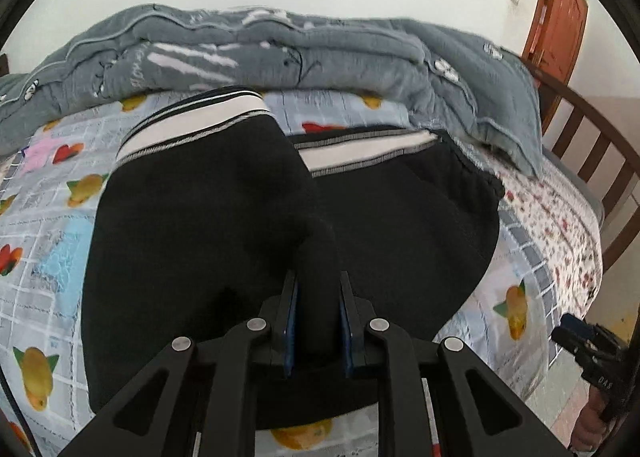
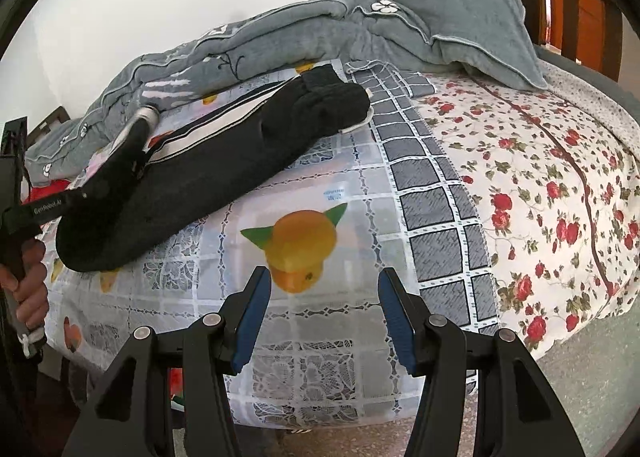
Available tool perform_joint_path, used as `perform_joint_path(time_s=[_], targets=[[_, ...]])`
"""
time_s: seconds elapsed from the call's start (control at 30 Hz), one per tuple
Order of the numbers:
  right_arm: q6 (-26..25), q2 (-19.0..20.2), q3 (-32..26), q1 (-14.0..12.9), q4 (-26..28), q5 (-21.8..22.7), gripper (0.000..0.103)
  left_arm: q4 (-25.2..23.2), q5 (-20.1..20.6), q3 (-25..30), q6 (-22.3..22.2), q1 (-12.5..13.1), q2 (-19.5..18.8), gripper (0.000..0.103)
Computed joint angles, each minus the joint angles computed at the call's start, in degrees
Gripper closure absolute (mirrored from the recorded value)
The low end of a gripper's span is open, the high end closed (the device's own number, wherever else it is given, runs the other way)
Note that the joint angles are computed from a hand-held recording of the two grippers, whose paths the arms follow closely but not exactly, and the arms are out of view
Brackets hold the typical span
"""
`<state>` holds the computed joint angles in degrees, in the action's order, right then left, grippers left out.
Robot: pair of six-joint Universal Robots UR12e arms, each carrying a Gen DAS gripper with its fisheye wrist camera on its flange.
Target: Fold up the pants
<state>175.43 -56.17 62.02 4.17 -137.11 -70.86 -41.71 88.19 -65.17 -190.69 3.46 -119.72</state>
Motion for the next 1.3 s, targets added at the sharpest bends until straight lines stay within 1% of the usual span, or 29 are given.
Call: perform_joint_path(time_s=[0.03, 0.1, 0.17, 0.2, 0.23, 0.27, 0.3, 0.37, 0.47, 0.53, 0.6, 0.67, 0.73, 0.83, 0.87, 0.9, 0.93, 0.97, 1.0, 1.03, 1.07, 1.1, 1.13, 1.17, 1.2, 1.3], targets=[[-0.1, 0.2, -0.3, 0.1, 0.2, 0.1, 0.048, -0.3, 0.7, -0.1, 0.3, -0.1, 0.1, 0.085], [-0.1, 0.4, -0.6, 0.3, 0.1, 0.6, 0.048, 0.5, -0.3, -1.0, 0.9, 0.2, 0.9, 0.079], [-0.4, 0.7, -1.2, 0.6, -0.1, 1.2, 0.048, 2.4, -3.9, -2.5, 0.9, 1.1, 2.1, 0.077], [-0.6, 0.8, -1.5, 0.7, -0.2, 1.6, 0.048, 3.0, -4.2, -2.8, 0.8, 1.3, 2.4, 0.073], [-0.7, 1.0, -1.9, 1.0, -0.3, 1.8, 0.048, 3.8, -4.0, -3.4, 0.9, 1.5, 2.9, 0.061], [-0.9, 1.3, -2.3, 1.3, -0.6, 2.3, 0.048, 5.2, -3.1, -4.3, 1.2, 1.7, 3.6, 0.051], [-1.1, 1.5, -2.7, 1.6, -0.8, 2.6, 0.048, 5.8, -2.1, -4.6, 1.2, 1.7, 3.8, 0.049], [-1.4, 2.1, -4.1, 2.4, -1.0, 3.5, 0.048, 6.8, 0.1, -6.1, 0.6, 2.4, 4.8, 0.049], [-1.0, 3.3, -6.0, 3.5, -1.5, 6.0, 0.048, 6.4, 0.8, -8.0, -1.4, 3.9, 6.0, 0.049], [-0.2, 4.4, -7.7, 4.1, -0.8, 7.4, 0.048, 6.5, 1.4, -9.2, -2.2, 4.9, 6.8, 0.049], [0.8, 5.9, -10.5, 4.8, 1.1, 9.8, 0.048, 6.9, 1.8, -10.9, -2.9, 5.9, 7.8, 0.049], [2.5, 7.7, -13.7, 5.5, 3.2, 13.3, 0.047, 7.3, 2.0, -12.9, -3.3, 7.0, 8.9, 0.048], [3.9, 9.5, -16.7, 6.1, 4.7, 16.2, 0.043, 7.7, 1.9, -14.5, -3.9, 8.0, 9.8, 0.047], [4.8, 12.4, -21.1, 7.2, 6.8, 18.5, 0.037, 8.8, 0.4, -17.3, -5.0, 9.6, 11.1, 0.046], [4.6, 14.0, -23.9, 7.7, 9.5, 18.7, 0.036, 8.8, 0.3, -17.7, -5.2, 9.9, 11.3, 0.046], [4.7, 15.8, -26.9, 8.3, 13.1, 17.7, 0.038, 8.9, 0.1, -18.1, -5.3, 10.2, 11.5, 0.046], [4.9, 17.0, -29.1, 8.7, 15.7, 17.2, 0.040, 9.0, -0.5, -18.7, -5.6, 10.5, 11.7, 0.046], [4.8, 18.6, -31.8, 9.0, 19.2, 17.7, 0.056, 9.3, -1.6, -19.3, -6.0, 10.9, 11.9, 0.046], [4.4, 19.7, -33.4, 9.1, 21.2, 19.9, 0.080, 9.6, -2.6, -19.7, -6.0, 11.1, 12.1, 0.046], [4.0, 19.8, -33.4, 9.1, 20.8, 20.6, 0.081, 9.8, -3.4, -20.2, -5.5, 11.3, 12.2, 0.046], [2.8, 19.1, -32.3, 9.3, 17.9, 19.8, 0.084, 10.1, -3.6, -20.4, -5.0, 11.2, 12.2, 0.043], [1.5, 18.0, -30.1, 9.4, 13.2, 19.4, 0.085, 10.2, -3.1, -20.5, -4.3, 11.1, 12.2, 0.041], [0.3, 17.4, -29.2, 9.3, 10.3, 19.6, 0.086, 10.0, -1.7, -20.3, -3.6, 10.8, 12.0, 0.040], [0.6, 17.1, -28.6, 9.3, 7.6, 19.0, 0.086, 9.8, -0.6, -19.9, -3.1, 10.5, 11.7, 0.040], [1.0, 16.9, -28.7, 9.3, 4.9, 17.4, 0.086, 9.4, -0.9, -19.5, -3.0, 10.4, 11.3, 0.040], [-2.1, 18.7, -33.6, 9.6, 5.4, 12.8, 0.086, 9.3, -3.9, -18.7, -3.5, 10.6, 10.9, 0.039]])
